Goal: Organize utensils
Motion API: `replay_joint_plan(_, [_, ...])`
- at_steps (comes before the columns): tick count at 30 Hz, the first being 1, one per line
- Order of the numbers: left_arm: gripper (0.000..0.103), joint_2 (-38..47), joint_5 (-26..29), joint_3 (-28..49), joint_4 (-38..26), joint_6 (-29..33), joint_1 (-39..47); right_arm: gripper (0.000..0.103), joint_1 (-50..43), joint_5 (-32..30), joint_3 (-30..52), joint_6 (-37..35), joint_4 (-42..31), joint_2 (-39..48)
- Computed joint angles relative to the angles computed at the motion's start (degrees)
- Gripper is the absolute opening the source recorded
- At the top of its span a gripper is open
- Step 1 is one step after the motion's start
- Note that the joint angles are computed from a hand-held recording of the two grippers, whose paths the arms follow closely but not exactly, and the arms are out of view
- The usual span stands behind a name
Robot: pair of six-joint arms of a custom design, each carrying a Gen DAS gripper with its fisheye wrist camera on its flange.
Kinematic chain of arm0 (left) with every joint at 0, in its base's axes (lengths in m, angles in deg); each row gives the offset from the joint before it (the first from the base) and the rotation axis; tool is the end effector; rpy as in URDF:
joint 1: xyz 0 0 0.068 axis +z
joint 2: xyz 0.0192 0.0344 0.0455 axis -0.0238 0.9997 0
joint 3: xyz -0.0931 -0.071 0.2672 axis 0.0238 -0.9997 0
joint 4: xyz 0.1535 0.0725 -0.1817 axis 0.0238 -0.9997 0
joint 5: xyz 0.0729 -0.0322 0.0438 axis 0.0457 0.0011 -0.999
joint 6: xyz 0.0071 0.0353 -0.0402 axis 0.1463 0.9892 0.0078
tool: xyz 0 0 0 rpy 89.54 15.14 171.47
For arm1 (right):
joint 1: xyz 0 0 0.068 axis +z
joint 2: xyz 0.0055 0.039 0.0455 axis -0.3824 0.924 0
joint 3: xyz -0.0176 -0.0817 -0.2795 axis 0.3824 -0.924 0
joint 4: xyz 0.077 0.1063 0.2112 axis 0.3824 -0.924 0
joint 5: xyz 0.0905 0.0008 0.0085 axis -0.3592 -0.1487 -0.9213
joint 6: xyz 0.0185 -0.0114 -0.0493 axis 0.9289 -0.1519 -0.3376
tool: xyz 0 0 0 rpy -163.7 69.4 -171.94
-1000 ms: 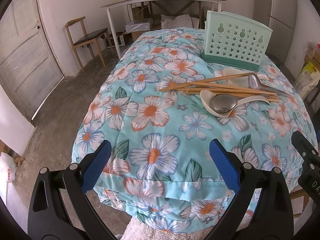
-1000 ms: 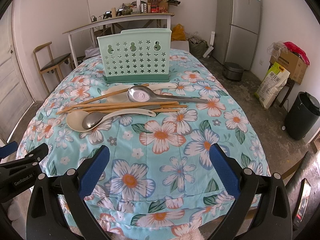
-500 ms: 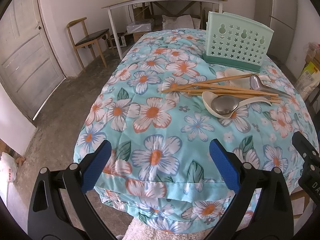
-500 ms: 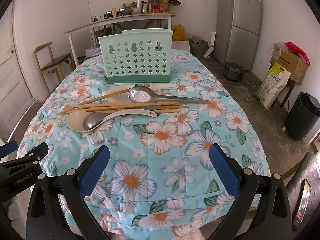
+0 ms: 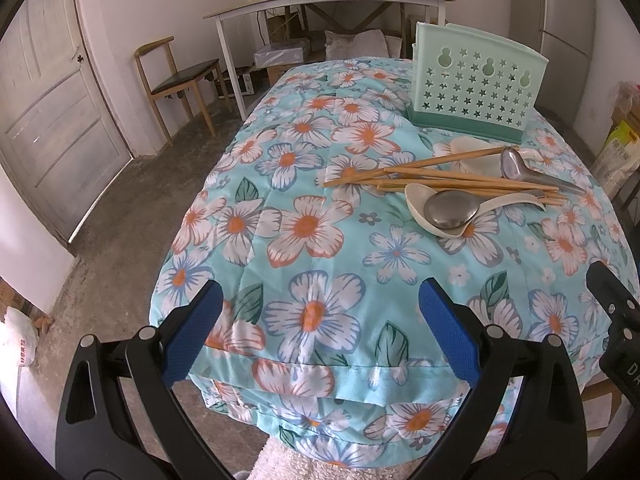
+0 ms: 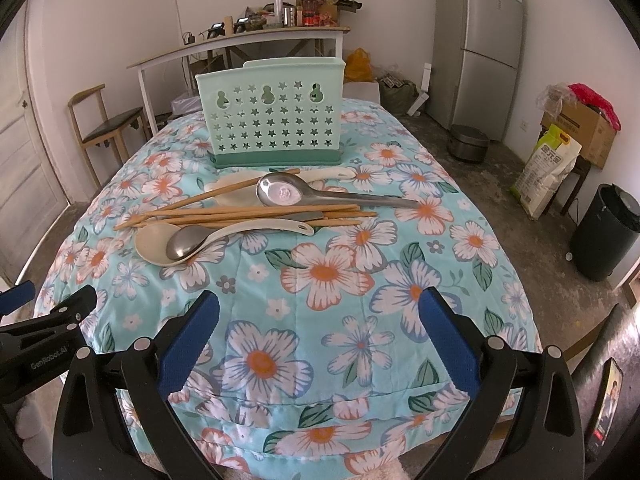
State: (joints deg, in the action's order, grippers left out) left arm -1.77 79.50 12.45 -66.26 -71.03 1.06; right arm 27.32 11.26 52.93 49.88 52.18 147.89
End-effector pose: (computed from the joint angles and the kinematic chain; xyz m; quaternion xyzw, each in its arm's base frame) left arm 0.1832 0.0082 0.1563 0.0305 0.9374 0.0325 0.3453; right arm 0.1171 0.1026 0.1539 0.1205 0.9107 -0.0499 0.3918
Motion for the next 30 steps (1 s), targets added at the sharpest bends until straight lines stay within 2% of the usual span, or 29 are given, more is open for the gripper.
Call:
replay_joint_plan(2, [0.095, -0.71, -1.46, -0.78, -0.11, -2.26, -2.51, 0.097, 0.04, -0.03, -0.2, 0.07, -0.17, -0.33])
replay_joint_plan(11, [0.095, 0.16, -1.85, -1.25, 1.21, -2.15, -2.61, 0.097, -0.01, -0.18, 0.28, -0.14, 0.34, 0.62])
replay_joint_plan(16, [0.095, 2.97, -1.07, -1.06, 3.01, -1.23, -1.38, 0.097, -2.43, -1.98, -0.96, -2.65, 4.48, 2.3])
replay_joint_plan(17, [0.095, 4.47, -2.36, -1.36, 4.31, -2.5, -3.29, 0.097, -2.75, -2.22, -1.11, -2.98, 4.87, 2.42])
replay_joint_plan(22, [0.095, 9.75, -0.17, -0.36, 6.22, -1.15, -3.27, 0.097, -7.48, -6.22, -3.2, -8.59, 14.76, 8.45])
replay_joint_plan(23, [0.095, 10.59, 0.4, -0.36, 6.82, -0.92, -3.15, 0.097, -7.2, -6.19, -2.71, -8.47, 13.93, 8.26])
replay_joint_plan(26, [0.095, 13.22, 1.06, -0.25, 9.09, -1.08, -2.91, 0.097, -7.71, -7.43, -4.12, -12.47, 21.69, 12.08])
replay_joint_plan(28, [0.095, 15.33, 0.9, 0.17, 10.72, -1.88, -3.16, 0.097, -7.31, -6.8, -5.48, -15.89, 29.74, 17.41])
replay_joint_plan(30, [0.095, 16.95, 1.58, 0.54, 12.09, -2.18, -2.58, 0.097, -8.23, -8.89, -6.1, -18.62, 34.81, 21.67])
